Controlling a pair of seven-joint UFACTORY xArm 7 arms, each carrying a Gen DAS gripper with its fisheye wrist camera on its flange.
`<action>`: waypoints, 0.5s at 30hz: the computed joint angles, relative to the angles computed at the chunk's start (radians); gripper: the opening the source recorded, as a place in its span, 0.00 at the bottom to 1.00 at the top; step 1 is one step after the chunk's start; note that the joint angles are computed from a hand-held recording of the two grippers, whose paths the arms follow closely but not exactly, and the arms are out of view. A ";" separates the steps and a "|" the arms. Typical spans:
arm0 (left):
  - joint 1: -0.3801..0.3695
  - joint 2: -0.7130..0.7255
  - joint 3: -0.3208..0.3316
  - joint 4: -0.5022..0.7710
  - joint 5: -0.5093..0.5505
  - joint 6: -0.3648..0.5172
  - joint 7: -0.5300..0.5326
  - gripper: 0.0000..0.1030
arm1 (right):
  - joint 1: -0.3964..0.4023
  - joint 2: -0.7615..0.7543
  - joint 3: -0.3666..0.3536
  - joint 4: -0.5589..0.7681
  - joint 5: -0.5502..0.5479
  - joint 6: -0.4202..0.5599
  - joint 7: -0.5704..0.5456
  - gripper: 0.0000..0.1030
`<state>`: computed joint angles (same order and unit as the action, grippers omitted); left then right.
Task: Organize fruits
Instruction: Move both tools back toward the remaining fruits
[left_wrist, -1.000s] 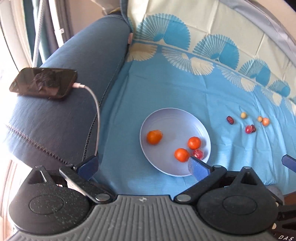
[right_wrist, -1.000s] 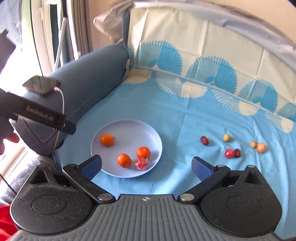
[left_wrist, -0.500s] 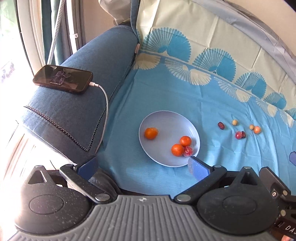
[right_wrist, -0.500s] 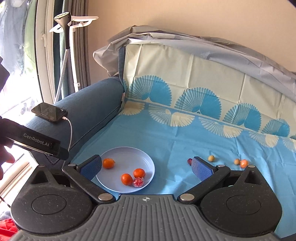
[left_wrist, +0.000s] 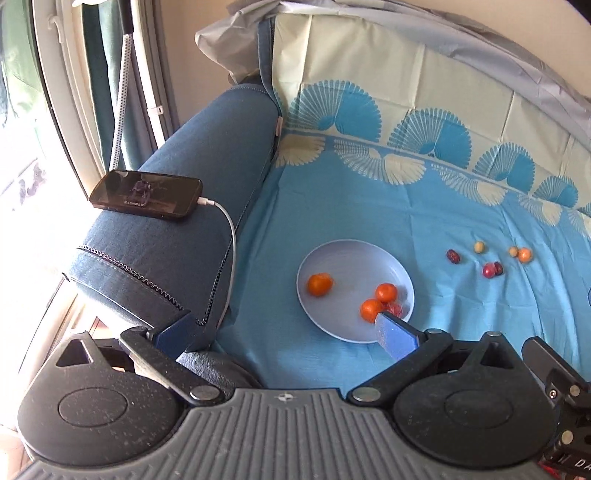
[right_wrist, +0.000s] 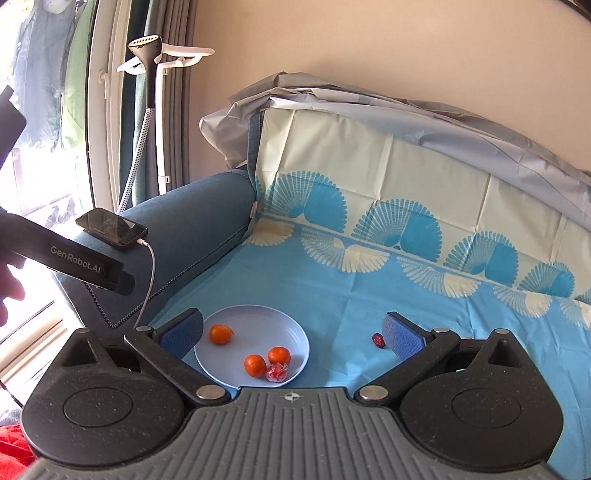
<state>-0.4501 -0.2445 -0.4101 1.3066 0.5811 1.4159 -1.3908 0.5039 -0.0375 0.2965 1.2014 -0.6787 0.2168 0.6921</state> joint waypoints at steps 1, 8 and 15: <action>0.001 0.011 0.001 0.012 -0.009 0.017 0.008 1.00 | 0.004 -0.001 -0.001 -0.005 0.027 -0.008 -0.029 0.99; -0.049 0.153 -0.014 0.158 0.100 0.282 0.010 1.00 | 0.021 0.018 -0.010 0.004 0.219 0.008 -0.165 0.99; -0.067 0.069 0.086 0.053 0.025 -0.041 0.050 1.00 | -0.014 0.017 -0.039 -0.027 0.201 0.001 0.000 0.99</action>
<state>-0.5172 -0.1760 -0.3243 1.3592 0.6058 1.3749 -1.3413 0.4895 -0.0201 0.2576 1.1743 -0.4779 0.2182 0.6920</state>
